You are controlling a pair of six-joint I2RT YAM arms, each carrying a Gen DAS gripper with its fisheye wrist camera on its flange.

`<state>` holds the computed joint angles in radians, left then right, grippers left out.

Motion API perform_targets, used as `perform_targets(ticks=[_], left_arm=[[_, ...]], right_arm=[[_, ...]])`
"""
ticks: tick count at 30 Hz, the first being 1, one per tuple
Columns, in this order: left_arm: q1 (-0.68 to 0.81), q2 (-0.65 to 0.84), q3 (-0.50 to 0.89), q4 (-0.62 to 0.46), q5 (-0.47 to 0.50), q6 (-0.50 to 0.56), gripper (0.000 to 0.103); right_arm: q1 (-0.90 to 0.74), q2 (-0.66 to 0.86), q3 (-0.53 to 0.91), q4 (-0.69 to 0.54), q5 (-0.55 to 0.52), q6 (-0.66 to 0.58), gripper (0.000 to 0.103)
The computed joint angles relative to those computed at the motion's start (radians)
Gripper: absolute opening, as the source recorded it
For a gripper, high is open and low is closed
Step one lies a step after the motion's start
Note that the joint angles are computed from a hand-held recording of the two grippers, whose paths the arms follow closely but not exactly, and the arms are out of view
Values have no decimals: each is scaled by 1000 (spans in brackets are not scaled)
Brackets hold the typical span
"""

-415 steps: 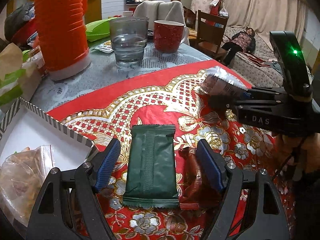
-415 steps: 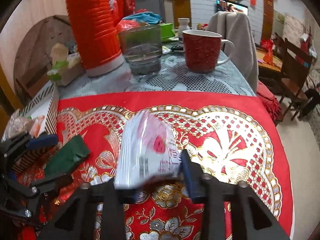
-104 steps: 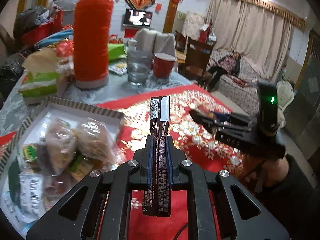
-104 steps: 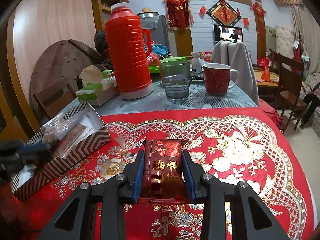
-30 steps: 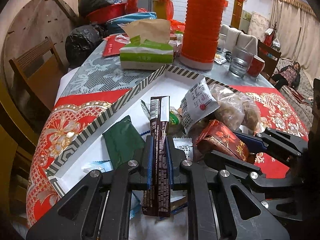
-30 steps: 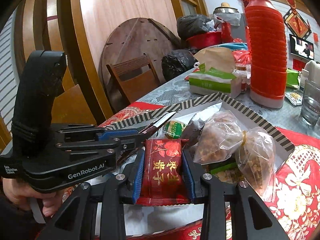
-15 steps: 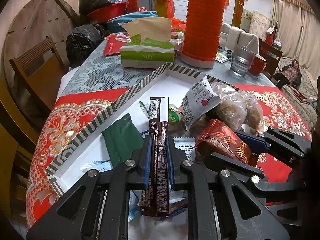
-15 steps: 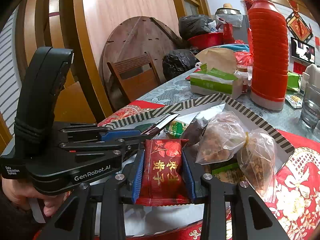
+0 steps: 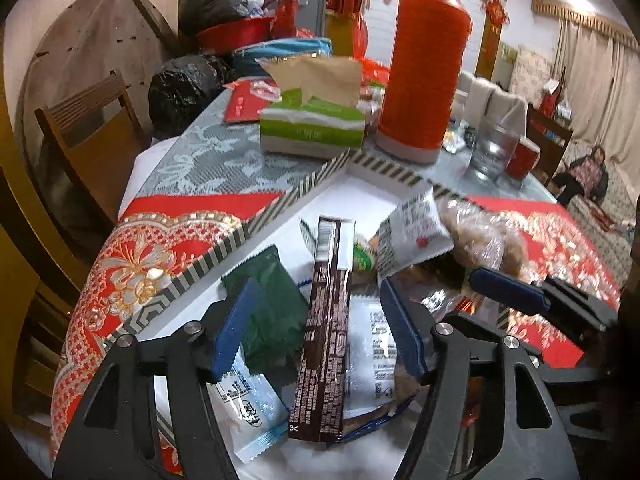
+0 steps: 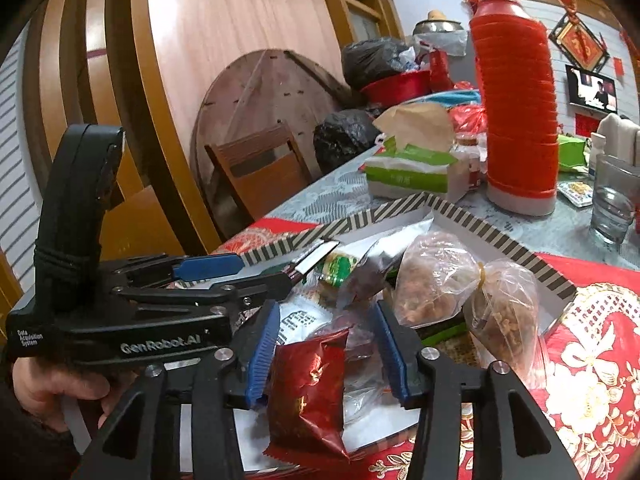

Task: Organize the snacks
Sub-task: 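Open both grippers to release the packs into the tray, then withdraw both grippers from the tray over the empty tablecloth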

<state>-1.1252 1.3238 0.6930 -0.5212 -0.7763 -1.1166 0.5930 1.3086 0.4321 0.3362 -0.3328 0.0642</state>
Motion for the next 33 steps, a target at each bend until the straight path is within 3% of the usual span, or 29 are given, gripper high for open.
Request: perform_targets(ticks=[10,25,33], left_arm=[[-29,-134,-58,14,-88,-69,72],[-15,-190,-103,71,-72,-85,72],[-38,-196,-112,89,-116,-84,72]], right_arm=[[78,-68,-38,14,89,-57,60],[93,-95,-65,42,127,-65,71],[132,-112,-75,45,161,-93,75]])
